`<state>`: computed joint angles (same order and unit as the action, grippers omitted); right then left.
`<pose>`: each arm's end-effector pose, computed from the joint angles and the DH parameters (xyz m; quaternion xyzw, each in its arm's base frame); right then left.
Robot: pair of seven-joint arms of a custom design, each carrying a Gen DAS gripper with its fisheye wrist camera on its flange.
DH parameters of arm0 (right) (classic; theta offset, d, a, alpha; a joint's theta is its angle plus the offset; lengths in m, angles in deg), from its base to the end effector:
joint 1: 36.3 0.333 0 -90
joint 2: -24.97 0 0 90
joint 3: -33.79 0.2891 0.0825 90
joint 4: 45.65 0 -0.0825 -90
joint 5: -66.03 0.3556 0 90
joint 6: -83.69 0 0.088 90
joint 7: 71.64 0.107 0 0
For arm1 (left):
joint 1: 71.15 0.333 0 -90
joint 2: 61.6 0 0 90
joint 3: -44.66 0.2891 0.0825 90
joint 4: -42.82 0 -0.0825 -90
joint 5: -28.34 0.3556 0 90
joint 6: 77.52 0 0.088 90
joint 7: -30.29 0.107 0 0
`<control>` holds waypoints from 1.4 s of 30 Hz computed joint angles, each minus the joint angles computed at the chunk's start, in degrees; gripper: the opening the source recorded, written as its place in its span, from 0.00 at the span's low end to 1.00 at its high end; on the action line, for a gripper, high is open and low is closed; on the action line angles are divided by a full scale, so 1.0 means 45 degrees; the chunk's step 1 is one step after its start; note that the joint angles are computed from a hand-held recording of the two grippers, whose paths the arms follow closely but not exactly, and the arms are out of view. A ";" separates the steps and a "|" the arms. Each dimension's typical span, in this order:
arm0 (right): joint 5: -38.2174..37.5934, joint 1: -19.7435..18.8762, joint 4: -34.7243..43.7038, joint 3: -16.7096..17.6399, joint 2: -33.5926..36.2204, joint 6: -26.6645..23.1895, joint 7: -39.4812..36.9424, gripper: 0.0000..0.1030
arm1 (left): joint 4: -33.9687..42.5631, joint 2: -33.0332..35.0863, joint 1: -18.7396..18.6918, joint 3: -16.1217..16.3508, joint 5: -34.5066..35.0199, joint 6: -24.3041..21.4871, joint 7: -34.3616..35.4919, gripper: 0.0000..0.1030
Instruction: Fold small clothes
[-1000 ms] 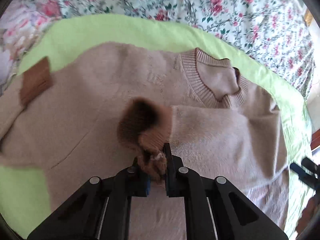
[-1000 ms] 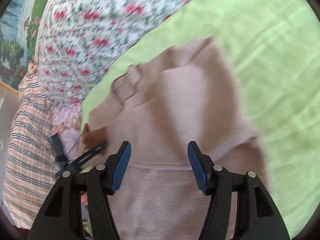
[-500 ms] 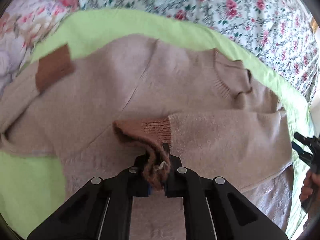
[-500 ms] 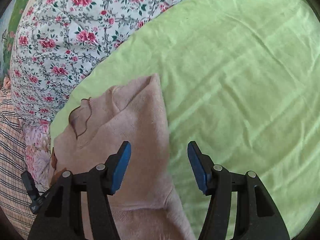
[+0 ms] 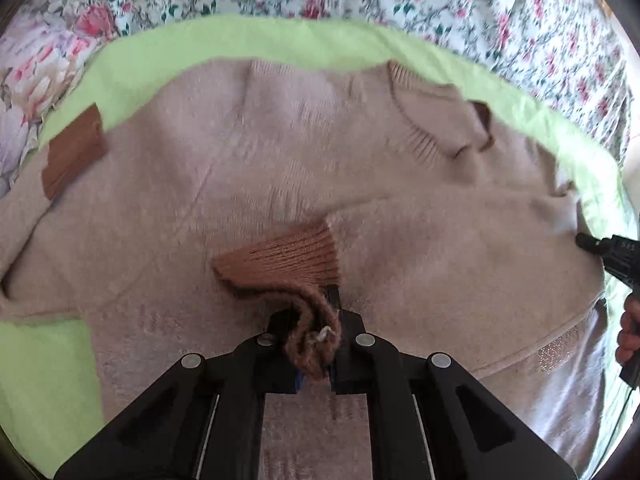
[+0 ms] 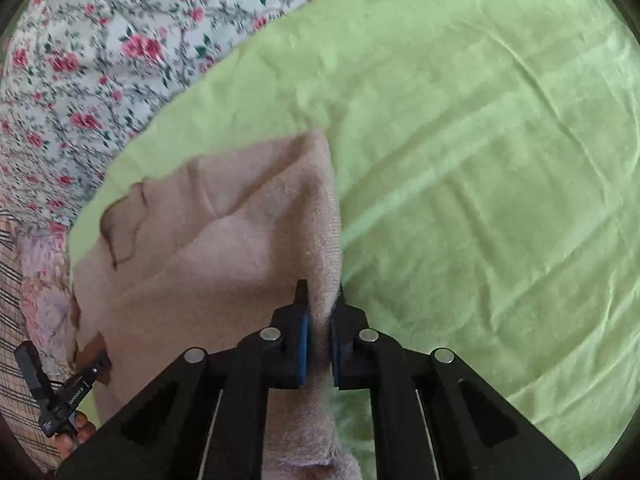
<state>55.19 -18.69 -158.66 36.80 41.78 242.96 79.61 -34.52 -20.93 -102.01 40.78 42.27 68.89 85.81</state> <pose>0.5755 0.2234 0.3714 -0.4695 0.8444 -0.0656 0.2497 0.6066 -0.4092 0.3527 -0.6322 0.7316 -0.2285 0.1137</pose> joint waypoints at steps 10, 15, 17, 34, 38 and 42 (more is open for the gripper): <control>0.0303 0.0209 -0.0082 0.1354 -0.0333 0.0053 -0.1223 0.30 | -0.3007 -0.2087 0.0334 0.0212 0.0359 0.0820 -0.0876 0.38; 0.0701 0.0777 -0.0481 0.0639 -0.0638 -0.0334 0.0124 0.29 | -0.4667 -0.3302 0.0591 0.0176 0.0797 0.0972 -0.1462 0.50; 0.0303 0.0969 -0.0342 0.0566 -0.0802 -0.0550 0.0271 0.30 | -0.5229 -0.3690 0.0844 0.0008 0.0758 0.1074 -0.1588 0.51; 0.1723 0.1933 0.2285 0.1595 0.0748 -0.1234 -0.2347 0.46 | -0.7450 -0.5891 0.1725 -0.0222 0.2779 0.1143 -0.2878 0.63; 0.1907 0.2025 0.2493 0.1626 0.0887 -0.1337 -0.2479 0.49 | -0.7111 -0.5845 0.2137 -0.0169 0.3605 0.0951 -0.3077 0.66; 0.2144 0.2072 0.2564 0.1659 0.0997 -0.1466 -0.2401 0.51 | -0.6077 -0.5314 0.2370 0.0111 0.4600 0.0609 -0.3214 0.75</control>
